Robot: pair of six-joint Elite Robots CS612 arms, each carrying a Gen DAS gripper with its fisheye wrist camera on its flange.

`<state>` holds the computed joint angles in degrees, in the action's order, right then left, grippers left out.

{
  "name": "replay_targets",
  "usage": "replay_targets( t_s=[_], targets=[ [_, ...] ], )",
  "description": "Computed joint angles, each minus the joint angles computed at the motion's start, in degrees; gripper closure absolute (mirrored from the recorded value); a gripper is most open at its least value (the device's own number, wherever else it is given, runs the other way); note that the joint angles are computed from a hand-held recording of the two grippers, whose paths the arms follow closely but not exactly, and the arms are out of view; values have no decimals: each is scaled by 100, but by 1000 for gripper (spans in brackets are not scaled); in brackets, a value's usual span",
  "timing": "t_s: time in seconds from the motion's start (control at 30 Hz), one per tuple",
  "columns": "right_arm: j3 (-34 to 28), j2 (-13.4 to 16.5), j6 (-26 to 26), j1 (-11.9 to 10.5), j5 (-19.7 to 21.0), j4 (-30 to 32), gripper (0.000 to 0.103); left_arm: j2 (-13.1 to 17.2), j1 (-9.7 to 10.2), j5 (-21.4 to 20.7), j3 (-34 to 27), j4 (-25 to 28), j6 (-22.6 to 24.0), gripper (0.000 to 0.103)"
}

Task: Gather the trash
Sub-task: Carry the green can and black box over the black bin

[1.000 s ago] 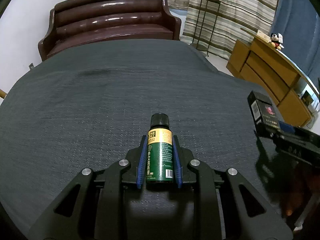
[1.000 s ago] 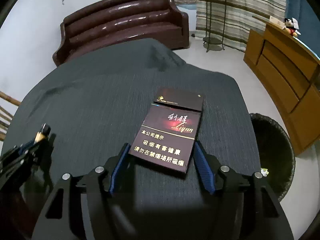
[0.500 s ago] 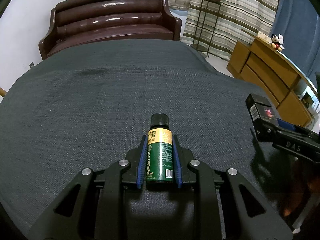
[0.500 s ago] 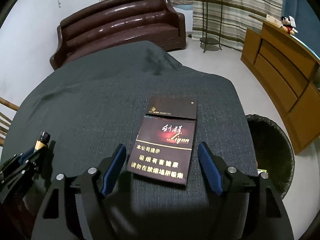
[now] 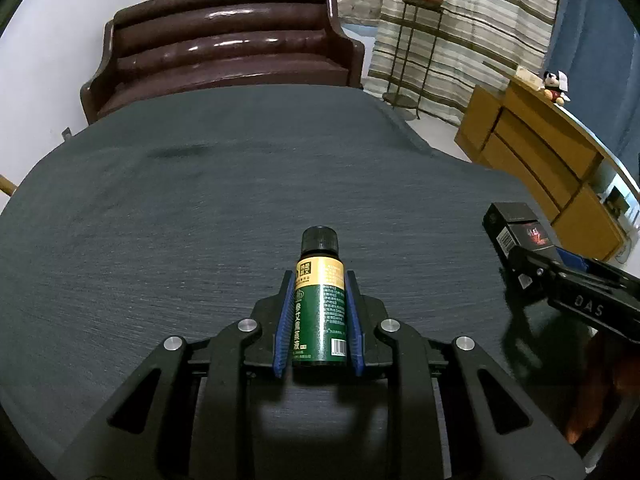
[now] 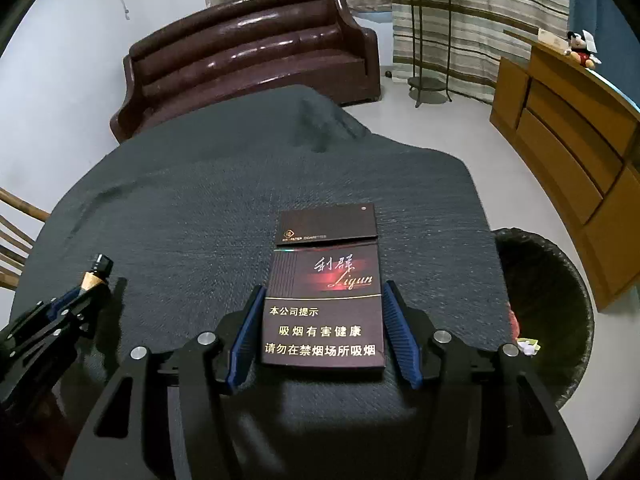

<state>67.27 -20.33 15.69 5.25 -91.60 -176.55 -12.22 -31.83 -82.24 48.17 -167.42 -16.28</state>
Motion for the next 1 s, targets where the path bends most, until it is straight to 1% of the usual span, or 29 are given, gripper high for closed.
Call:
replay_targets(
  t_s=[0.2, 0.3, 0.47, 0.83, 1.0],
  targets=[
    [318, -127, 8, -71, -12, -422, 46, -5, -110, -42, -2, -107, 68, 80],
    [551, -213, 10, -127, -107, -710, 46, 18, -174, -99, -63, -141, 117, 80],
    [835, -317, 24, -241, -289, -1012, 46, 99, -288, -250, -256, -156, 241, 80],
    [1301, -422, 156, -560, -691, -1446, 46, 458, -584, -606, -1034, 85, 560, 80],
    [1382, -413, 182, -661, -709, -1519, 46, 734, -708, -733, -1593, 377, 734, 80]
  ],
)
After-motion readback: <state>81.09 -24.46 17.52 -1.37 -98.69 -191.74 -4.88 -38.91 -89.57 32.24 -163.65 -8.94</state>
